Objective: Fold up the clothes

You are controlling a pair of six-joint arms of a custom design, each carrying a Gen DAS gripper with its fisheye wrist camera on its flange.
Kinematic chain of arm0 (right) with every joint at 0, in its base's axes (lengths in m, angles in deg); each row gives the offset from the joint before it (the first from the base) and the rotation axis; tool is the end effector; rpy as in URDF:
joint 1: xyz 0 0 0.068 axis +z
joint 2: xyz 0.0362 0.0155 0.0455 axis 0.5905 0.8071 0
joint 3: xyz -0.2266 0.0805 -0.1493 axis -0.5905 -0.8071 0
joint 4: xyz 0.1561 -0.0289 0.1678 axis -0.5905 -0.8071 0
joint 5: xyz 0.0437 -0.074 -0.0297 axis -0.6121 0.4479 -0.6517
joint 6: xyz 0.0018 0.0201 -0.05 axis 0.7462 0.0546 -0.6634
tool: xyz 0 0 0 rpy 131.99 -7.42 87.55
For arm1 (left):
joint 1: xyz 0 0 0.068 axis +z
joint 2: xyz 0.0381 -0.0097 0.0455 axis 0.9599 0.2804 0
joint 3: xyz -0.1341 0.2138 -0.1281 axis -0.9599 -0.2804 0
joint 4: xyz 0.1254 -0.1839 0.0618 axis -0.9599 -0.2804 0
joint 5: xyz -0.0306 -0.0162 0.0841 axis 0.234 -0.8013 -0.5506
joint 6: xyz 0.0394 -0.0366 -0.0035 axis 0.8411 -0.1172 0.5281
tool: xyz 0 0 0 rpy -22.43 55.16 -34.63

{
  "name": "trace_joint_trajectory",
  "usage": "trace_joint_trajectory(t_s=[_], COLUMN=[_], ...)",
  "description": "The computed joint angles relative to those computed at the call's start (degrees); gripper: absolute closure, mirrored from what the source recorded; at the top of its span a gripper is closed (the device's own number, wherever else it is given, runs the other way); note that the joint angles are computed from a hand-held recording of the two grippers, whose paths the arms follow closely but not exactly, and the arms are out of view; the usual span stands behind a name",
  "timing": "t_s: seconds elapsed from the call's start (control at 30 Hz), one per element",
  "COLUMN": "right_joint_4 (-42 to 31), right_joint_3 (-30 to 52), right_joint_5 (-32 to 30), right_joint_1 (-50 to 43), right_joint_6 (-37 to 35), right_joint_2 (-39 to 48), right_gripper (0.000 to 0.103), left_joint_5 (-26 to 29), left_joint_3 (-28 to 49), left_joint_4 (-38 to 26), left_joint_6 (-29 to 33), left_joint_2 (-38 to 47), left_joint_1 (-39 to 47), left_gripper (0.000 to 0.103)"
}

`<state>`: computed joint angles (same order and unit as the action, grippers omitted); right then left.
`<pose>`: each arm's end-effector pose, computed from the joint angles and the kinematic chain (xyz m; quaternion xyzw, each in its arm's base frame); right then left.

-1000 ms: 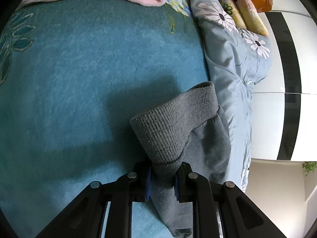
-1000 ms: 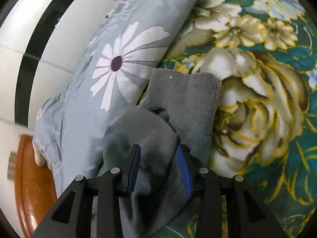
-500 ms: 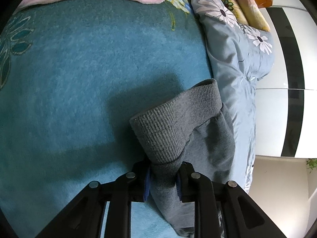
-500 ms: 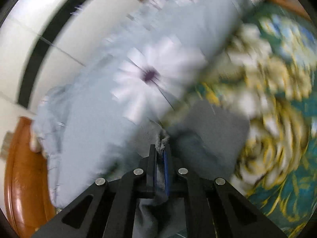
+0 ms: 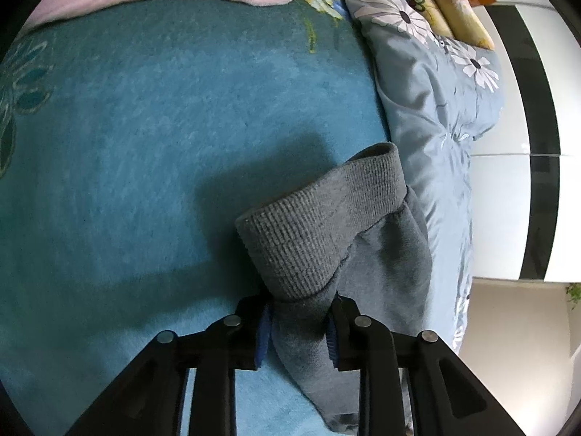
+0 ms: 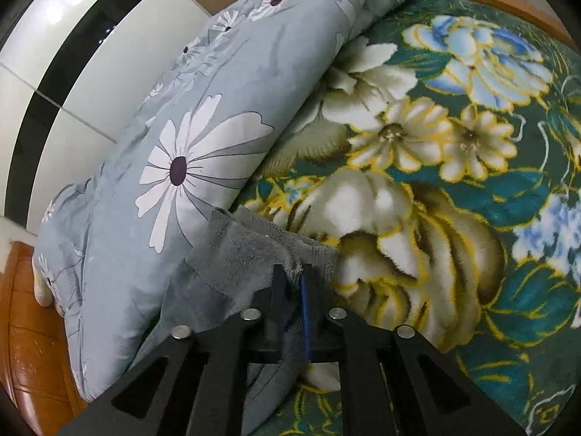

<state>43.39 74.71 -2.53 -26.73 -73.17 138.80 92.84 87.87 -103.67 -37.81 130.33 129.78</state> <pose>0.1733 -0.2980 0.2242 0.4351 0.8434 0.1345 0.2852 0.1751 0.2175 0.1838 -0.4595 0.8124 -0.3197 0.1635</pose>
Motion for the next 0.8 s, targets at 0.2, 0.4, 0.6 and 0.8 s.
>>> trace_joint_trajectory(t_s=[0.2,0.4,0.6,0.8], right_joint_4=[1.1,4.5,1.9,-7.3], right_joint_3=[-3.5,-5.7,-4.5,2.3], right_joint_5=[-1.5,-10.7,-8.7,-13.8], right_joint_1=[-2.1,-3.9,-1.8,-2.0], right_joint_6=[-5.4,5.6,6.9,3.6], right_joint_2=[0.4,4.6,2.9,-1.0], right_gripper=[0.062,0.061,0.084,0.088], left_joint_5=[-2.2,-2.3,-1.5,0.2], left_joint_3=[-1.2,-1.5,-1.9,3.5], left_joint_4=[3.9,7.3,9.2,4.4], left_joint_6=[-1.9,-6.2,-8.7,-7.0], left_joint_2=[-2.4,-1.8,-1.5,-7.0], left_joint_1=[-1.8,-3.1,-2.9,-4.6], left_gripper=[0.043,0.043,0.066,0.084])
